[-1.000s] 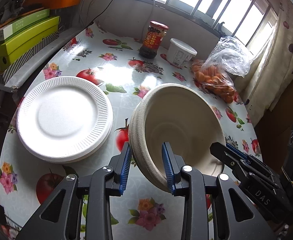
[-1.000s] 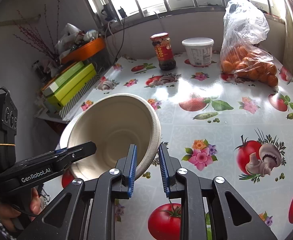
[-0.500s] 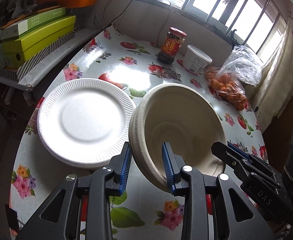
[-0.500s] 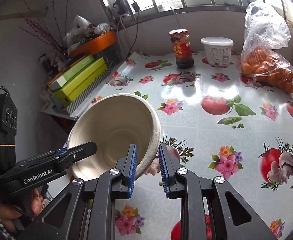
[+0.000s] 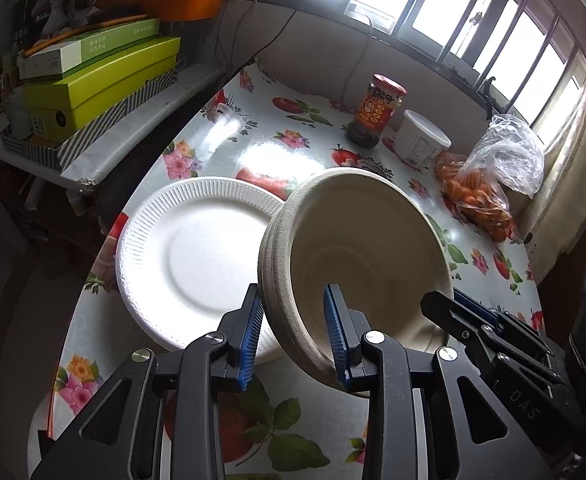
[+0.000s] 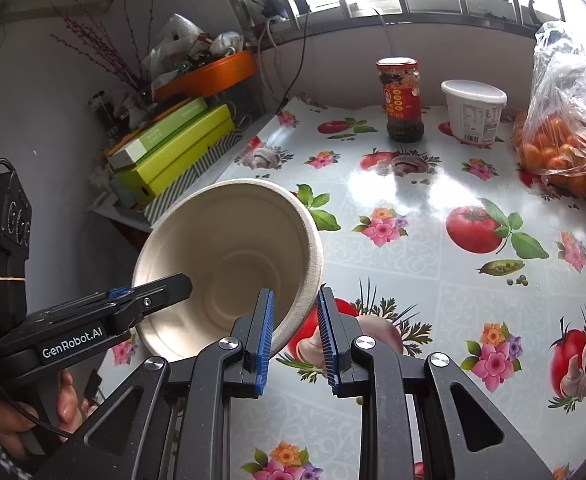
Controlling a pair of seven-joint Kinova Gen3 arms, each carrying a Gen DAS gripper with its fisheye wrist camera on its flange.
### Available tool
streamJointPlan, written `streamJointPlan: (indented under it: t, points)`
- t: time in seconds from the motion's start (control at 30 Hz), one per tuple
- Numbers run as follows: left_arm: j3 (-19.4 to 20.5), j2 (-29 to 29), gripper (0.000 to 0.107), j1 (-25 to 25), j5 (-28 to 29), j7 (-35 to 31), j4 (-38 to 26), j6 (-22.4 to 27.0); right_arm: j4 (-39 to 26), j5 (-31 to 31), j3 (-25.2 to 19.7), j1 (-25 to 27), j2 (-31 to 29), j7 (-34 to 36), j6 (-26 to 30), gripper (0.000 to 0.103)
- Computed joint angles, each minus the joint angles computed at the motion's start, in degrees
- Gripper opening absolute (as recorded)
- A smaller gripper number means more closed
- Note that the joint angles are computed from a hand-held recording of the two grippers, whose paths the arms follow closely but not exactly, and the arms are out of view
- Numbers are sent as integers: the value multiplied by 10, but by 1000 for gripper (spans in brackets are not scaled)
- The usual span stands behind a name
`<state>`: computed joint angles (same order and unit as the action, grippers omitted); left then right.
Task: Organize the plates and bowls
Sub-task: 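Lift and carry the bowl stack over the white plate stack with both grippers, then lower the bowl stack onto the white plates and open both grippers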
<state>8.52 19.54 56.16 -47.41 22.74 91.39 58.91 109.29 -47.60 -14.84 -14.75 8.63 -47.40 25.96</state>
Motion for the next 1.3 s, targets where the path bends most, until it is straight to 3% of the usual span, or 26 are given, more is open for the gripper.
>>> streamJointPlan:
  t: [0.9,1.3]
  points:
    - [19,-48,32,-60,16,-28,34,44,-117,140,-28,-56,66,-132,21,22]
    - [19,-54,32,-94,42,-44,54,16,-184,181,-24,-70,111,-187,72,22]
